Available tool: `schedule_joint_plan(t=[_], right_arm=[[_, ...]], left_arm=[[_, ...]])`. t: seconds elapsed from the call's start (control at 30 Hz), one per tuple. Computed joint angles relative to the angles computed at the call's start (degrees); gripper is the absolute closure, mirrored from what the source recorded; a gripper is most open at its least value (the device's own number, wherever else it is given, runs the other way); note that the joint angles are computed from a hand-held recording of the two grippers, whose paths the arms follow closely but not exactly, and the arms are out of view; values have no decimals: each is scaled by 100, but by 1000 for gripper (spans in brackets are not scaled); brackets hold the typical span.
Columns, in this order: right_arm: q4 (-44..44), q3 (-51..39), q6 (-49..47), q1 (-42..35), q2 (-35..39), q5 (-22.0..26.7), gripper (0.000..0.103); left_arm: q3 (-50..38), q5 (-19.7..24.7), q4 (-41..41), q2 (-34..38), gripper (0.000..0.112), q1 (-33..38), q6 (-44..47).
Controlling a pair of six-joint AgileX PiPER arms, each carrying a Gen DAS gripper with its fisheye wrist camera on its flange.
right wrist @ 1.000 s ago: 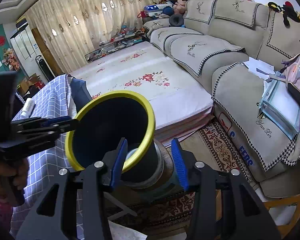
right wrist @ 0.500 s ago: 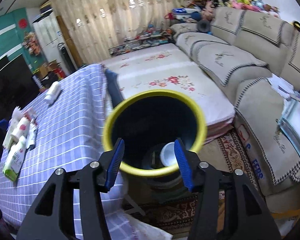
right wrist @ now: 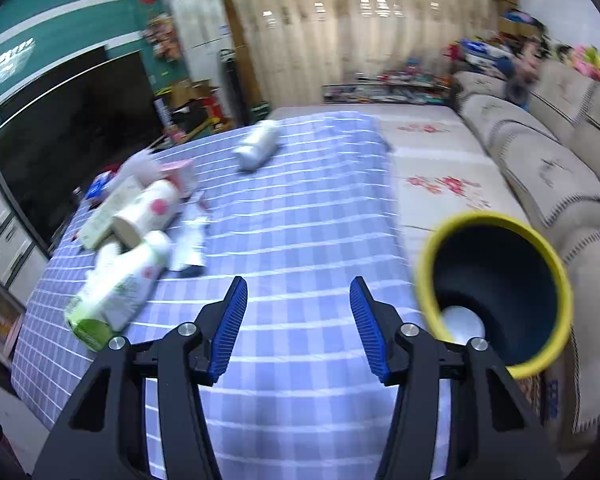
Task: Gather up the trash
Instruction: 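Move the right gripper back to the table toward the white pouch, then grasp the squeezed white pouch with the right gripper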
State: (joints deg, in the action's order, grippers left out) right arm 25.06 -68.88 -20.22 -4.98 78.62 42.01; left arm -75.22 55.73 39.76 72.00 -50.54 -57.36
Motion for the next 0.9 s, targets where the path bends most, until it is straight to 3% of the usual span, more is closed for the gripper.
schedule_joint_plan(t=[0.1,0.23,0.6,0.9], right_arm=[[-303,-325,347,638,423,-127,52],[-496,-1117,621,1065,1230,79,52],[-1080,-4314,1358,1547,3475,1619,56],[-1484,-5098,1637,1776,4111,2004,62]], left_arm=[[298,-15,-13,-276,20,109,-61],[399,37,121,-299,20,17,-264],[483,-275,-163,-129,20,221,-149],[634,-579,-410,-62,19,480,54]])
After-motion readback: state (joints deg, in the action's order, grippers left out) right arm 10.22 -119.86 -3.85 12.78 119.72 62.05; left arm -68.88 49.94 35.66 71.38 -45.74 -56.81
